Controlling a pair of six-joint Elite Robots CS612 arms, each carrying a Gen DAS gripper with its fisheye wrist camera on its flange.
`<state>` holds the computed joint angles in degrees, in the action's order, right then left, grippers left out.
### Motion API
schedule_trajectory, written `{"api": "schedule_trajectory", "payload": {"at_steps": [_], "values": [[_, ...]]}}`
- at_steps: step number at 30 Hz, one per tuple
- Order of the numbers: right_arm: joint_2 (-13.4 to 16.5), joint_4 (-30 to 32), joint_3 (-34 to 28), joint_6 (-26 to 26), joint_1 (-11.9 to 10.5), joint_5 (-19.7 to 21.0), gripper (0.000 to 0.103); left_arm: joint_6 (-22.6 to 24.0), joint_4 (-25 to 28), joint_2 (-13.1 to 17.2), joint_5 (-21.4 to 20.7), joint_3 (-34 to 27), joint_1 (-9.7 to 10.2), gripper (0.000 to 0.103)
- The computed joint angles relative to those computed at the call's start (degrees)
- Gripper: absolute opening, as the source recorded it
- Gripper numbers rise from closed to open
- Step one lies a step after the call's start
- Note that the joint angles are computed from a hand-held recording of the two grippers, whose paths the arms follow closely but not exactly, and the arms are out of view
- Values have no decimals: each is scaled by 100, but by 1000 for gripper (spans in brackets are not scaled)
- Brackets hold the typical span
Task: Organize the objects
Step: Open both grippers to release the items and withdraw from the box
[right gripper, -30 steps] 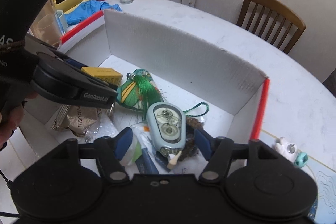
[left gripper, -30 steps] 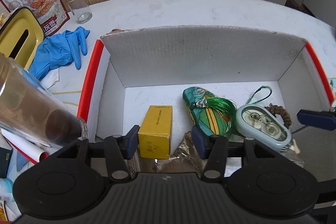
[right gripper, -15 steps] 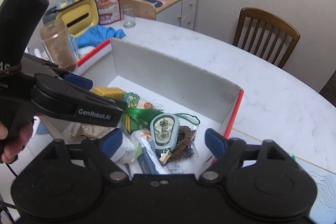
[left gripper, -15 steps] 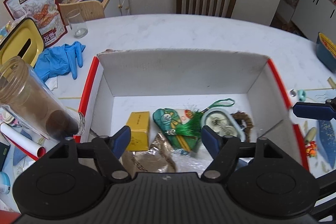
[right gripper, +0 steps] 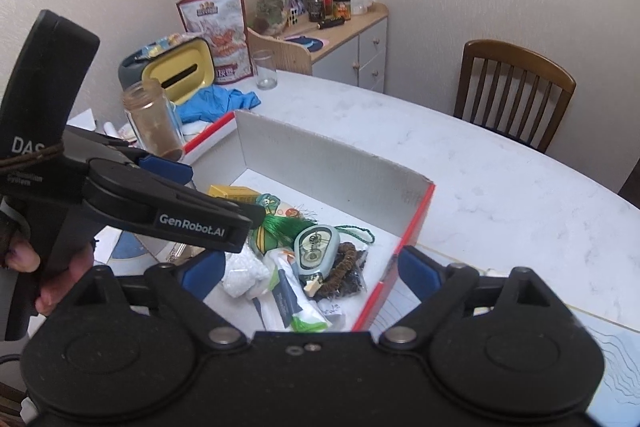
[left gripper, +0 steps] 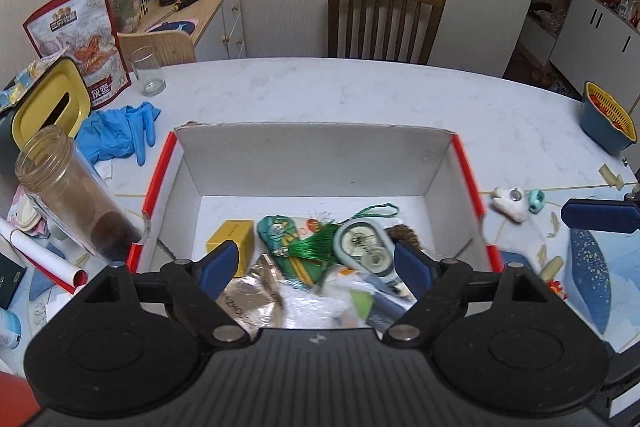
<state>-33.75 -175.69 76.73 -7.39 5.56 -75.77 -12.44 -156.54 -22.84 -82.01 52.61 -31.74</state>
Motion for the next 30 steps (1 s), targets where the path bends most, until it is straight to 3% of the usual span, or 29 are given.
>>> {"api": "schedule_trajectory", "payload": {"at_steps": [4, 9, 17, 30], "values": [[-134, -274, 304, -68, -141, 197, 94, -64, -99, -45, -57, 78, -77, 100], [-288, -646, 737, -147, -375, 300, 94, -173, -220, -53, -242, 108, -167, 100], [-342, -1277, 1251, -549, -685, -101, 95, -60, -396, 75, -495, -74, -373, 100], [-250, -781, 1353, -962, -1168, 192, 95, 174, 134, 567, -467, -836, -777, 100]]}}
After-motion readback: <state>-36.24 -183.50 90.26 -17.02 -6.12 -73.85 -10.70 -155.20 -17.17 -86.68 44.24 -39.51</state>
